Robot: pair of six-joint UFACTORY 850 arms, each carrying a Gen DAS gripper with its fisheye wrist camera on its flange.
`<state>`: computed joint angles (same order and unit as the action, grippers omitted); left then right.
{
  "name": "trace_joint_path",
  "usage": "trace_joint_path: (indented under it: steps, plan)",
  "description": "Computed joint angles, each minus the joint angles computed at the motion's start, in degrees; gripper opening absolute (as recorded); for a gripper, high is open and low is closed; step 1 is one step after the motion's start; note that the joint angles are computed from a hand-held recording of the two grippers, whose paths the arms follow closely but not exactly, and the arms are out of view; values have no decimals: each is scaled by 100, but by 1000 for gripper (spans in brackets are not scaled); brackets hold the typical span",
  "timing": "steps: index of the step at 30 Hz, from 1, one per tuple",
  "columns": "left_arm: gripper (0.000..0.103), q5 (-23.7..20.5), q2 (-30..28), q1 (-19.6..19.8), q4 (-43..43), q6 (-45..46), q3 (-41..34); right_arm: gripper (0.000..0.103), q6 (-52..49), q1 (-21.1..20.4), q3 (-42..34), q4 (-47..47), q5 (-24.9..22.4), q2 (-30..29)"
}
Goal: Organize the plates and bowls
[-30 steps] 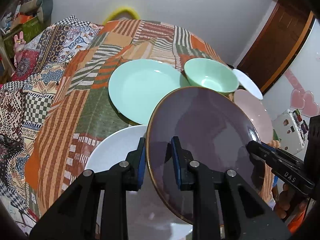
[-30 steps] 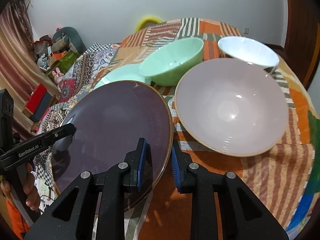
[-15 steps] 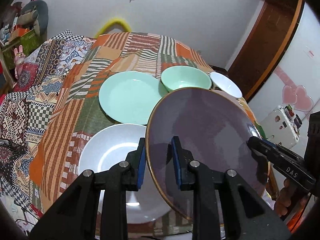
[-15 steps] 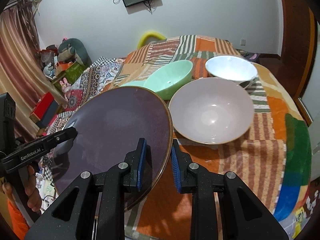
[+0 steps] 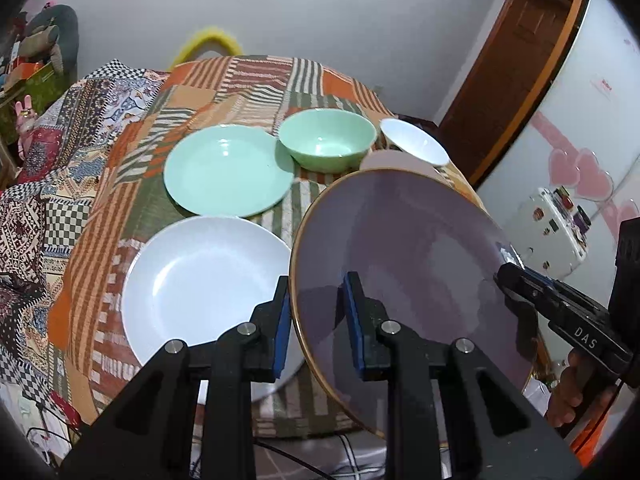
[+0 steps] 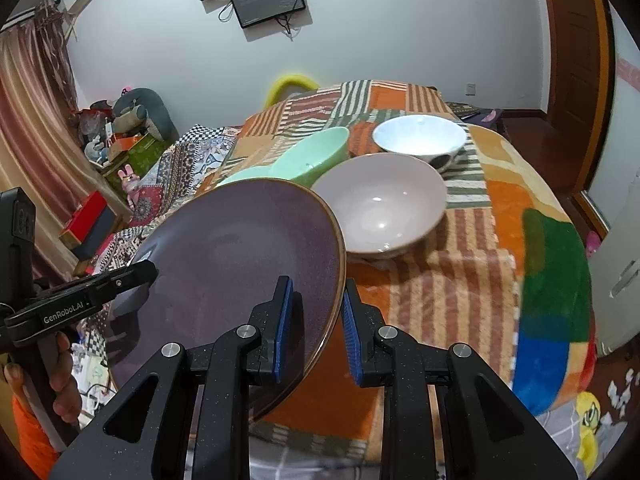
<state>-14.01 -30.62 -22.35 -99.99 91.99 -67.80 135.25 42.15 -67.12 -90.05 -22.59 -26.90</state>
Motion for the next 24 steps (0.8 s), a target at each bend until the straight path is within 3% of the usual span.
trace_joint_path:
  steps: [7, 15, 24]
  plan:
    - [25, 50, -61, -146, 761, -726, -6, 22, 163, 19, 309, -25, 10, 137]
    - [25, -225, -342, -158, 2420, -2366, -233, 22, 541, -17, 633, -172, 202, 241]
    - [25, -217, -676, -264, 3928, -3833, -571, 22, 689, -59, 725, -107, 517, 133]
